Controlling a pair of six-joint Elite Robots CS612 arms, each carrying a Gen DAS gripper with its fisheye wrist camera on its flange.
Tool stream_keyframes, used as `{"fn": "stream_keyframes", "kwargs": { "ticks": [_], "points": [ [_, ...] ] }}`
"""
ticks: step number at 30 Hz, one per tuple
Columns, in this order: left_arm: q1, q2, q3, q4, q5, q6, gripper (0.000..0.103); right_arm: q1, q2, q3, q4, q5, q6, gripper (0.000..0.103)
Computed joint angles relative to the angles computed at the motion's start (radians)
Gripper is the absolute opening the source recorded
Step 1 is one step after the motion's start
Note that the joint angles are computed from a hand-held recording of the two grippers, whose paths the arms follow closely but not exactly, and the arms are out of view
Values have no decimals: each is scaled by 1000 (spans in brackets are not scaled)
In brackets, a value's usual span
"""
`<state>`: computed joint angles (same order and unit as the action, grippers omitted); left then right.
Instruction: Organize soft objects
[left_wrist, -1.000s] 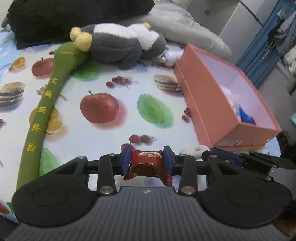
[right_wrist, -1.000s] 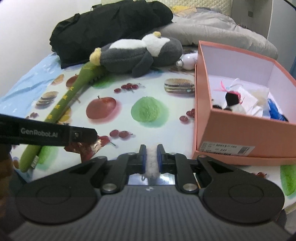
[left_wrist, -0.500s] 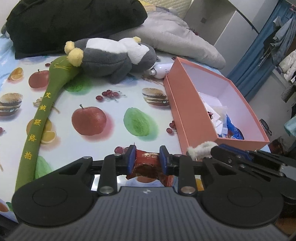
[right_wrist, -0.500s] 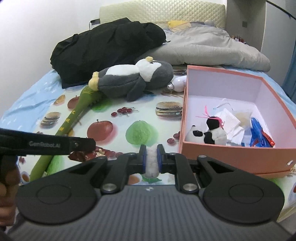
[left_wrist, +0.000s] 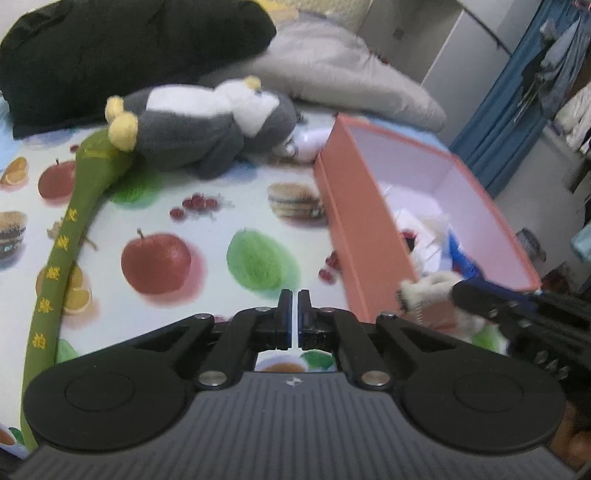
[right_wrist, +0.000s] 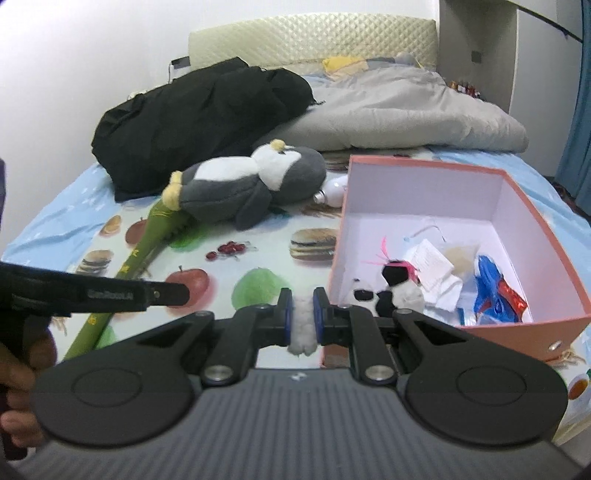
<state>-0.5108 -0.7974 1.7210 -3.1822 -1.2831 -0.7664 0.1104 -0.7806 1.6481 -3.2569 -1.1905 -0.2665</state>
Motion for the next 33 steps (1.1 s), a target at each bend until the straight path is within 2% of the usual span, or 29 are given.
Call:
{"fn": "stream_keyframes", "kwargs": {
  "ticks": [4,8,10,12,15,20,25,28,30,33],
  "points": [
    [7,14,13,-13,-79,-43,4,-16,-2,15,28,5,12,15],
    [2,28,20,-7,-122,-39,4,-31,-5,35,43,0,23,15],
    [4,38,20,-11,-171,-46,7,-37,-7,46,50,-6,30,15],
    [5,45,21,-24,-207,-50,22,-43,-9,55,55,-14,38,15],
    [-3,50,24,-42,-209,-18,43,-50,-9,65,60,-23,44,15],
    [-8,56,7,-43,-251,105,62,-54,-5,71,53,-40,68,15],
    [-23,62,-32,46,-254,331,64,-57,0,73,60,-43,78,15],
    [-39,69,-56,112,-221,472,64,-59,1,75,61,-46,82,15],
    [-42,77,-68,128,-220,535,65,-62,1,76,60,-46,89,15],
    [-43,87,-87,154,-225,584,64,-65,1,80,63,-48,97,15]
  ]
}}
